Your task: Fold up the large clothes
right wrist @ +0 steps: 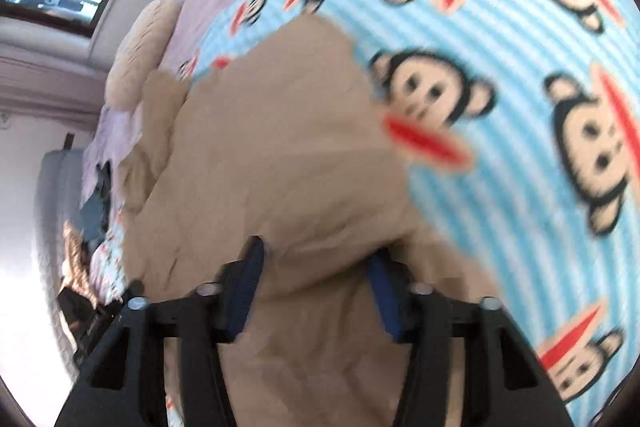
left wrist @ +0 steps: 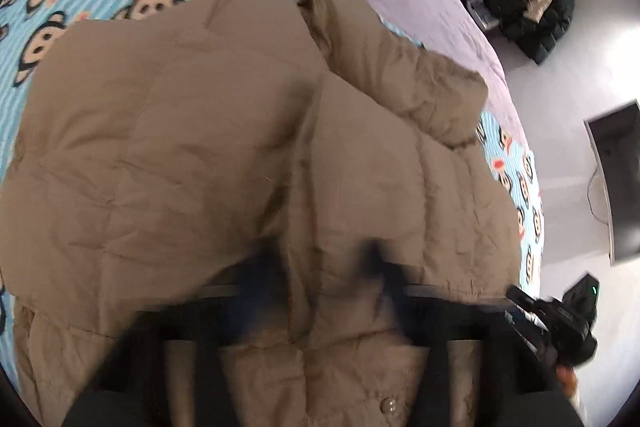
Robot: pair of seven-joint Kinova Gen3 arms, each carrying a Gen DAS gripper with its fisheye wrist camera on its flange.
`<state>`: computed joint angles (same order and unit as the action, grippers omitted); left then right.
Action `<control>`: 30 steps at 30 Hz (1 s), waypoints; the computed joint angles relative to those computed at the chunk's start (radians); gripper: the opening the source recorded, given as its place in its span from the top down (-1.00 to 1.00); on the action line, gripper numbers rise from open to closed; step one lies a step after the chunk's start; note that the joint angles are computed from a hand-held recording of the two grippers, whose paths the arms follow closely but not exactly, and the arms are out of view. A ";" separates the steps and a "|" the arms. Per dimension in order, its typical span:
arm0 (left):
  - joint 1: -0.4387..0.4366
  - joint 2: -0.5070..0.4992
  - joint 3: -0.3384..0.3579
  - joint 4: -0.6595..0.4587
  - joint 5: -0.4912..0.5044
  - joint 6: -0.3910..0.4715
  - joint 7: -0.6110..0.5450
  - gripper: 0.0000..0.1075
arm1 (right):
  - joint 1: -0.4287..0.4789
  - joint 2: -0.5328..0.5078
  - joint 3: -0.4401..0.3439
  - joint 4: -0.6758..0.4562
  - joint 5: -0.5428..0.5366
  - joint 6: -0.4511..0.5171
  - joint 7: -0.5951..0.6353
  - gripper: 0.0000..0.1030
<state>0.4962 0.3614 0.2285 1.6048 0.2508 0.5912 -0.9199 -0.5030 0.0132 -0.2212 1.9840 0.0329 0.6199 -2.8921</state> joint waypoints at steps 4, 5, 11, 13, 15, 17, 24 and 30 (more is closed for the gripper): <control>0.059 -0.042 -0.061 0.042 -0.019 -0.010 -0.003 0.67 | -0.010 0.054 0.002 -0.052 0.052 0.016 0.034 0.84; 0.099 -0.044 -0.094 0.046 -0.060 -0.001 0.036 0.67 | -0.023 0.074 0.007 -0.072 0.071 0.035 0.047 0.84; 0.133 -0.030 -0.092 0.020 -0.251 0.068 0.206 0.67 | -0.064 0.114 0.045 -0.081 0.061 0.032 0.043 0.83; 0.169 -0.036 -0.110 -0.010 -0.330 0.134 0.267 0.67 | -0.052 0.092 0.036 -0.085 0.019 0.062 0.084 0.79; 0.182 -0.049 -0.110 -0.028 -0.385 0.192 0.302 0.67 | 0.019 0.068 -0.038 -0.098 -0.012 0.111 0.143 0.69; 0.172 -0.080 -0.099 -0.015 -0.408 0.202 0.315 0.67 | 0.070 0.036 -0.117 -0.106 0.021 0.150 0.137 0.66; 0.153 -0.069 -0.065 -0.102 -0.474 0.231 0.286 0.67 | -0.067 -0.004 -0.023 -0.153 0.280 0.248 -0.043 0.66; 0.218 0.044 -0.100 -0.205 -0.535 0.215 0.310 0.67 | -0.019 0.097 0.023 -0.188 0.254 0.134 0.070 0.66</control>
<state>0.7146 0.4054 0.1286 1.3997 -0.2845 0.8065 -0.6103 -0.5217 0.1106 -0.1982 1.7962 0.2868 0.7539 -2.8219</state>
